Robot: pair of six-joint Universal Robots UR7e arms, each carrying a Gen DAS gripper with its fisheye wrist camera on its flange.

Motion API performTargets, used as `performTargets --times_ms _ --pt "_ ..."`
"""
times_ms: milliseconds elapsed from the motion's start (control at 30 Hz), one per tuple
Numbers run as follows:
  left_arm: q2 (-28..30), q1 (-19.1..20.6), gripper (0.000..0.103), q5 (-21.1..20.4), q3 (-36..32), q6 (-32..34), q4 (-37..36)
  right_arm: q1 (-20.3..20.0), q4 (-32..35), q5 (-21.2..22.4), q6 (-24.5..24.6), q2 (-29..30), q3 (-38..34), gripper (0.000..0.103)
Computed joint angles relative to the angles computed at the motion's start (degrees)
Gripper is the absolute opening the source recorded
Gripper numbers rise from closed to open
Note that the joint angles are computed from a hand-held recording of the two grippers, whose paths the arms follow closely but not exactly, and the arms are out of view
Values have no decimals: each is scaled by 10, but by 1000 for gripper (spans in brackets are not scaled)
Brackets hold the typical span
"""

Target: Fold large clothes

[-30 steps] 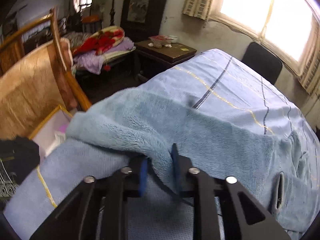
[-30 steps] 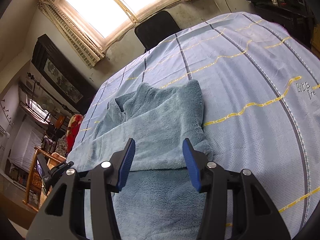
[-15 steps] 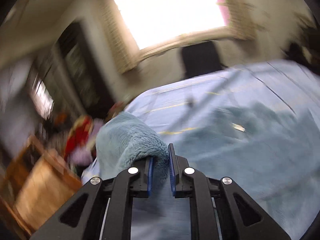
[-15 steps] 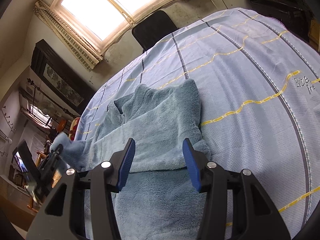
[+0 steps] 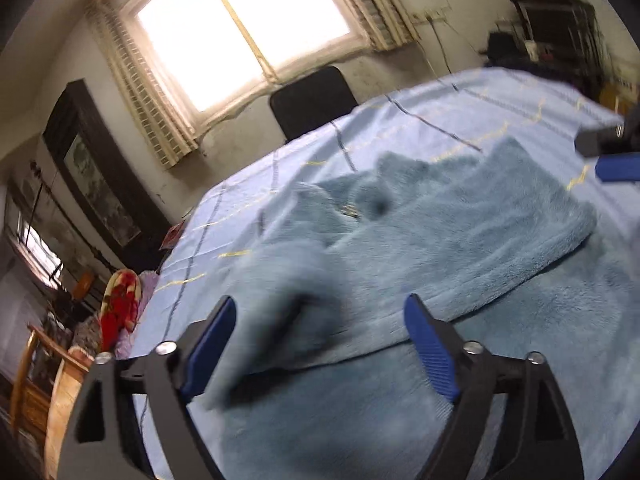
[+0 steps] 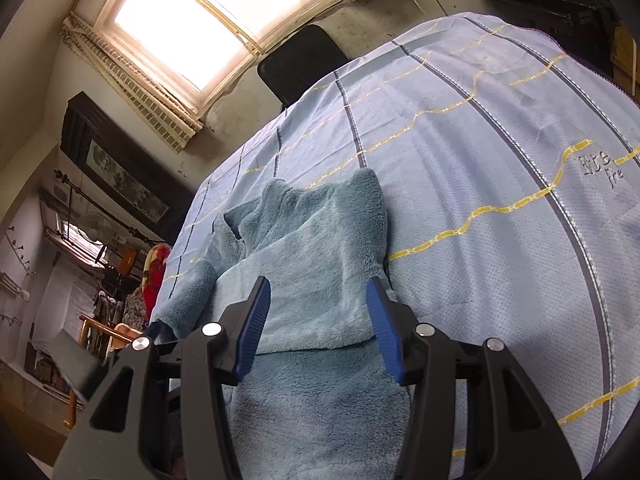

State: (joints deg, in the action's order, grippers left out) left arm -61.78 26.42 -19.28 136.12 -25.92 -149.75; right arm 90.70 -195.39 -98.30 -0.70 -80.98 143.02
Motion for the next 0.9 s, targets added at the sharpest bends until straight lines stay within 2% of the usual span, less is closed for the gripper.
performTargets --times_ms 133,233,300,367,433,567,633,733,767,800,833,867,900 --pt "-116 -8 95 -21 33 -94 83 17 2 -4 -24 13 -3 50" --pt "-192 19 95 -27 38 -167 149 44 -8 -22 -58 34 -5 50" --pt "-237 56 95 -47 33 -211 182 70 -23 -43 -89 57 -7 50" --pt "-271 117 94 -129 28 -183 120 91 -34 -59 -112 77 -10 53" --pt "-284 161 92 -200 23 -149 66 112 -39 -70 -130 97 -16 53" --pt "-272 201 92 -273 11 -95 11 140 -60 -91 -156 125 -18 54" --pt "-251 216 92 -288 -2 -87 2 146 -68 -99 -164 130 -18 54" --pt "-229 239 66 -338 -14 -66 -34 139 -67 -93 -160 122 -15 54" --pt "-224 241 46 -352 -19 -57 -42 136 -68 -90 -156 117 -14 54" --pt "-220 237 37 -350 -22 -53 -39 134 -69 -90 -153 114 -13 54" --pt "-214 221 33 -324 -27 -54 -26 132 -70 -88 -148 111 -11 54" --pt "-206 204 21 -294 -31 -53 -17 128 -68 -85 -144 106 -11 54" --pt "-199 187 15 -269 -36 -50 -3 122 -62 -78 -137 100 -10 54"
